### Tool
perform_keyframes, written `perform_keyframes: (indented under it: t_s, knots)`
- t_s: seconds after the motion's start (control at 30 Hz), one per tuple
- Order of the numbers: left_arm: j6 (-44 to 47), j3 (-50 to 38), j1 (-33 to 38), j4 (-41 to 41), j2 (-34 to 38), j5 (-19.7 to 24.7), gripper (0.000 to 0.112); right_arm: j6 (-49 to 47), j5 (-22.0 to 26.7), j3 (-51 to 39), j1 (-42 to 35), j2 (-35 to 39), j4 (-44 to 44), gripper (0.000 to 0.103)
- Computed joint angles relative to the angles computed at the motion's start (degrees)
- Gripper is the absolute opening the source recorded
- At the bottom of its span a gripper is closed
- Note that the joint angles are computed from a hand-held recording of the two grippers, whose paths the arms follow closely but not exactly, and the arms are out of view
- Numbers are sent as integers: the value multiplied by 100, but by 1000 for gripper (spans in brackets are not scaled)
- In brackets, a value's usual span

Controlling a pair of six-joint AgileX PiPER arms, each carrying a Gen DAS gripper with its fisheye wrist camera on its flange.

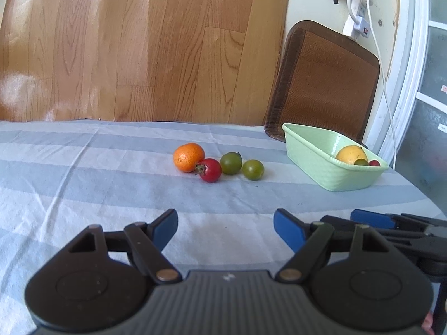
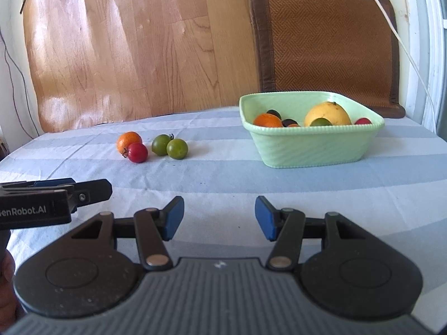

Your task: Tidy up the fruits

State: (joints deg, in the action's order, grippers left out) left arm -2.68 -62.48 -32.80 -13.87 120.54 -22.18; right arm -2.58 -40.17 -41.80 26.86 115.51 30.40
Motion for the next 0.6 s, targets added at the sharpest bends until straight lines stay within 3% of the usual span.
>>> perform_keyframes:
  t_s: [0.17,0.3,0.43,0.5,0.6]
  knots:
    - [-906,3,190,621,9,10,78,-532,317,-504,-104,105,-211,57]
    - [-909,108,250,271,-15,-225,78,-844,799,-1209,-328,354,-481,57]
    - [-411,127,247,-409,0,-448,78,-883,1627,-2142,-615,742,-814,56]
    - [-507,77,288,-339,28,-408,78,-639,2048,-2577,-745,932,-1254,53]
    - [-629,44,319,-214,58,-398,78,-855,2496,-3128,-782,1208,-1255,48]
